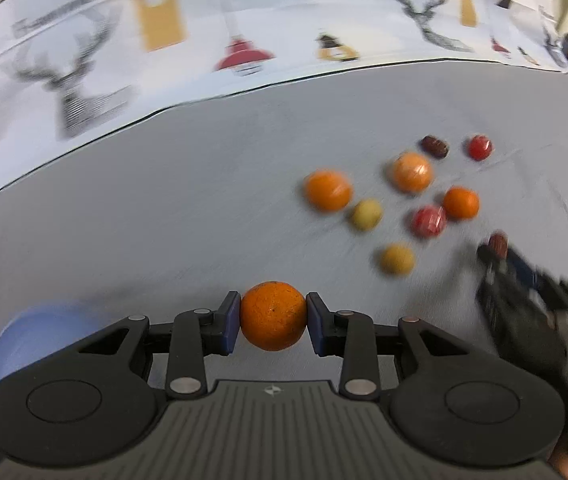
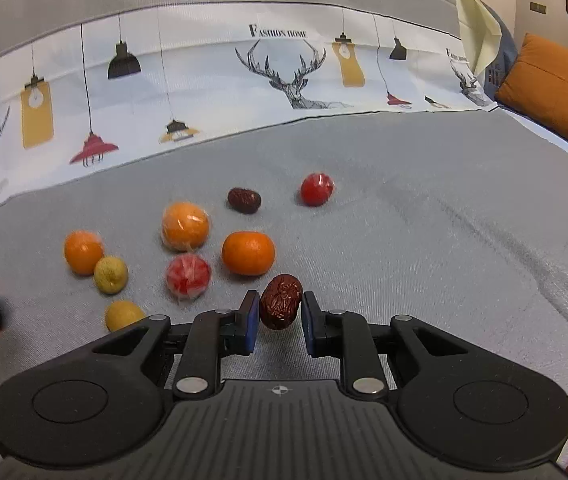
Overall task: Organize fruits
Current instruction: 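Grasp a mandarin with the left tool while the right tool grasps a red date, then carry both fruits to the blue plate and open both tools to release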
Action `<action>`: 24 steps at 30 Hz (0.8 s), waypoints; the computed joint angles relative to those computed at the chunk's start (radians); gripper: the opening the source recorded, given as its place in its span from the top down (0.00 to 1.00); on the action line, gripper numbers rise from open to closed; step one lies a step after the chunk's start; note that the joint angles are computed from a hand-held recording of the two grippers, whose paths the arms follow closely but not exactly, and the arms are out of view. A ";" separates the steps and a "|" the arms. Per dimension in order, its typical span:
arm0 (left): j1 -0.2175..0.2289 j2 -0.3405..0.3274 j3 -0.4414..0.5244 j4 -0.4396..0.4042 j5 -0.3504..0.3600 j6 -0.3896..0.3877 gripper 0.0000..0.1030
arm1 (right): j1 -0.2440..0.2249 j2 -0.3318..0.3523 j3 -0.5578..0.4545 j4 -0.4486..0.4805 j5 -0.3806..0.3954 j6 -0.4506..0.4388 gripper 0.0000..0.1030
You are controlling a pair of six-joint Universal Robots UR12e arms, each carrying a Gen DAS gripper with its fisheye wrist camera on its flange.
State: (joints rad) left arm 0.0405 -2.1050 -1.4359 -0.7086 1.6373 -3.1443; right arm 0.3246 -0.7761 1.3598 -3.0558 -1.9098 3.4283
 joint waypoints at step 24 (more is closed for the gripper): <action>0.088 0.573 -0.567 0.112 0.063 -0.155 0.63 | 0.036 -0.439 0.506 -0.298 0.482 -0.141 0.78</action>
State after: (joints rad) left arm 0.1287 -1.5316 -2.0025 -0.5968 1.7005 -3.2993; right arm 0.3606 -1.2146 1.8654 -3.3540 -1.4280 3.2878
